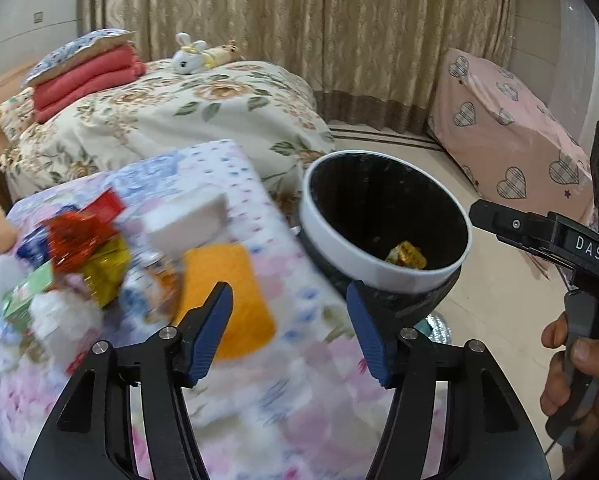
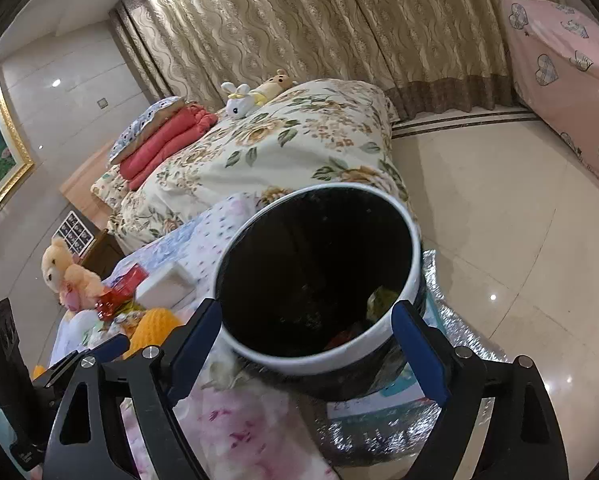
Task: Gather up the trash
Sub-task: 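Move both tools back toward the remaining trash on the table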
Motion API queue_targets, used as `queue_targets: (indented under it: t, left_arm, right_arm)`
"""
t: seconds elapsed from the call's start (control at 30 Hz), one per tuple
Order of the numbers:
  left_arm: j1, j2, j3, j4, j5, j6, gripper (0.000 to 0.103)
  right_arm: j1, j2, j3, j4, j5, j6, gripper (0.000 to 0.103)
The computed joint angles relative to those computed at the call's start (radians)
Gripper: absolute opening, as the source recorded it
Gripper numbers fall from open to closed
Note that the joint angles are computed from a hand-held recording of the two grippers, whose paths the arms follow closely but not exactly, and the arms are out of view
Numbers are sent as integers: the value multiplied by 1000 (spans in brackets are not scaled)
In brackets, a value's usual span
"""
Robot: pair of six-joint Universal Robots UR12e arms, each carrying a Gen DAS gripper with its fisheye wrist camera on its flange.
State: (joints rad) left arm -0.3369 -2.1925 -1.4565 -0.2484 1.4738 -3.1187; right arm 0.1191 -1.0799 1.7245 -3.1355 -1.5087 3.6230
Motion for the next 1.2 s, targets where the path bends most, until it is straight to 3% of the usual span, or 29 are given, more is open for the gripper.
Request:
queue_targets:
  t: [0.1,0.4,0.47,0.53,0.6,0.9,1.07,1.2]
  left_arm:
    - [12,21,-41,27,7,-20,69]
    - [58,68,-139,87,10,-91,74]
    - [66,76,-160,109,21,-106,79]
    - [71,83,-180,132,40,-119,95]
    - [72,88,-193,140,85,-126,100]
    - [106,99,-236,149,145,-187,100]
    - [103,88,-236,181,238,-175,100]
    - [118,82,-216,140,198,-172,100]
  right_arm:
    - [11,-2,10,-16,6,15,89]
    - [57,11,13,-28,30,22,90]
    - [66,17,7,-23,35,19,90]
    - [75,24,-1,-17,42,13,90]
    - [84,31,-10,-8,52,4,90]
    - [119,69,-50,16,83,-34,90]
    - [135,94,-83,31,75,-67,90]
    - [144,114,-115,44,67,-82,90]
